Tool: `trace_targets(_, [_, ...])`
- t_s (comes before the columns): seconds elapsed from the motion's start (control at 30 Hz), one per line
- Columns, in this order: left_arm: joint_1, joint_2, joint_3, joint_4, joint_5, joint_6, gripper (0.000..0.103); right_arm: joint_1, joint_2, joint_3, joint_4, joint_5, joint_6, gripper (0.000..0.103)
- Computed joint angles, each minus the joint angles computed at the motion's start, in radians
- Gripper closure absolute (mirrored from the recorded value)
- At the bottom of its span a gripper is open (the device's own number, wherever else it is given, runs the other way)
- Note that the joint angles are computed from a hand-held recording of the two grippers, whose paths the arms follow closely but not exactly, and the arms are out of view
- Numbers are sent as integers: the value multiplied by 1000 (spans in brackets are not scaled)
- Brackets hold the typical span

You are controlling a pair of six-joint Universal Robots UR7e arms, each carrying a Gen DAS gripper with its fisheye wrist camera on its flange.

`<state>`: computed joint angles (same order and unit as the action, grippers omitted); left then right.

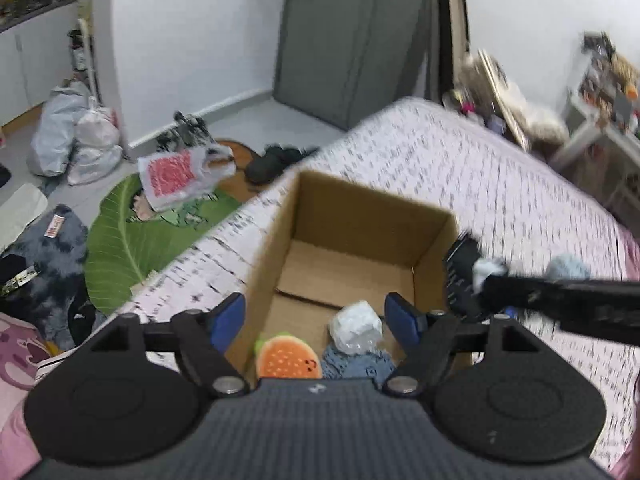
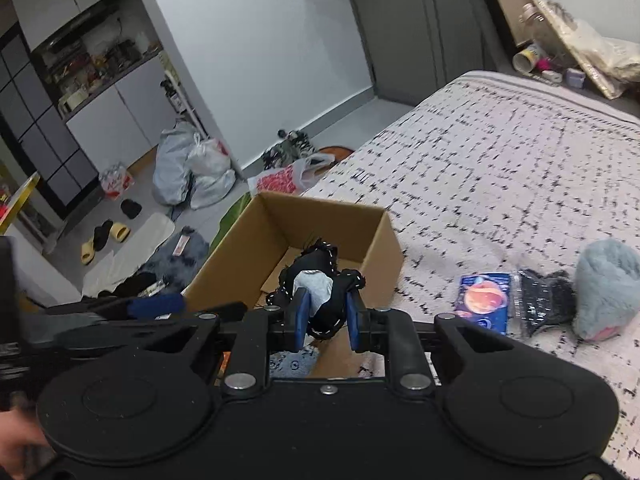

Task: Organize soft objects
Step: 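Carry the white bag into the box with the left tool while the right tool drops the black item in, then move both tools back toward the tissue pack and grey plush slipper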

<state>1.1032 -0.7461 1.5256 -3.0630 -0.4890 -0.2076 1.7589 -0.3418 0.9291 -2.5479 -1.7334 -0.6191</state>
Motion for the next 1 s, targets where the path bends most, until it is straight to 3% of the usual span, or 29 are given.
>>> trace_targets(0.23, [-19, 7, 40, -287, 103, 41, 15, 15, 78, -126, 123, 7, -17, 83])
trace_targets(0.4, [-13, -4, 60, -329, 137, -7, 14, 23, 131, -205, 191, 20, -2, 83])
trace_targets(0.5, [-13, 5, 59, -368, 162, 2, 14, 22, 143, -216, 212, 38, -5, 76])
trace_targets(0.57, [-14, 10, 63, -425, 160, 19, 14, 20, 140, -209, 213, 50, -5, 70])
trace_targets(0.63, [-18, 26, 57, -516, 156, 69, 14, 17, 129, -188, 200, 55, -4, 52])
trace_targets(0.83, [-44, 87, -23, -706, 217, 249, 14, 4, 57, -86, 124, 79, 3, 20])
trace_targets(1.0, [-69, 118, -71, -849, 221, 406, 14, -8, -5, -6, 58, 132, 0, 4])
